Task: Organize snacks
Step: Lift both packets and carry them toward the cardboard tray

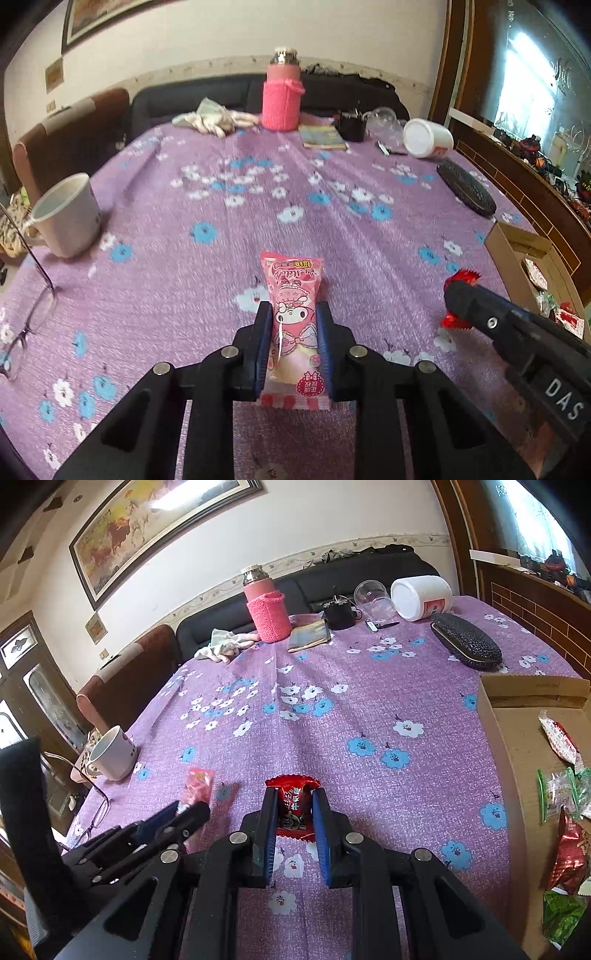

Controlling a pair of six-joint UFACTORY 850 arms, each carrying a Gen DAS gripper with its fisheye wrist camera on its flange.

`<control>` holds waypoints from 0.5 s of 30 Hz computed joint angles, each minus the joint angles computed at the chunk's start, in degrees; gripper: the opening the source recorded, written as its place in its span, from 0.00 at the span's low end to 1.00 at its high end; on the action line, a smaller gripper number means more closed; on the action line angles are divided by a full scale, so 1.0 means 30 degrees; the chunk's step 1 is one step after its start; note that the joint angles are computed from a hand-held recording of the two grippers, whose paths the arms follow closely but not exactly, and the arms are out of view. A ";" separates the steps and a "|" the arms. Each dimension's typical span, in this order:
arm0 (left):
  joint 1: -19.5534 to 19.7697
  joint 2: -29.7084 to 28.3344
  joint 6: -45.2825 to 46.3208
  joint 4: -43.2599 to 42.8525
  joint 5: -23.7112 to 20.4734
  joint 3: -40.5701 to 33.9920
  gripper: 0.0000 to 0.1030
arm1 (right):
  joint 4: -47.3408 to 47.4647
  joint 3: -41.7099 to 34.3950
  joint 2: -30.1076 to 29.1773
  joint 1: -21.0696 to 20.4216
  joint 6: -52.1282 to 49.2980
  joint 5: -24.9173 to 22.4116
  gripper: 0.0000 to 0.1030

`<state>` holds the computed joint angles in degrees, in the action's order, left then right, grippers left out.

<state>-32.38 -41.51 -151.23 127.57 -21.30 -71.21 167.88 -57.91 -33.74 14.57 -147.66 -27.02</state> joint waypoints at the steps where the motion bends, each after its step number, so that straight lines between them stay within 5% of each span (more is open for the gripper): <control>1: -0.0066 0.0024 0.0267 -0.0188 -0.0227 0.0028 0.22 | 0.0030 0.0042 0.0041 -0.0001 -0.0027 -0.0004 0.20; 15: -0.0886 0.0399 0.1378 -0.0591 -0.3291 0.0627 0.22 | 0.0736 0.0030 0.0042 0.0151 -0.0793 0.0122 0.20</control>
<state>-35.04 -40.31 -147.09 125.79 -31.17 -69.33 170.09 -57.82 -33.61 15.02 -150.04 -26.65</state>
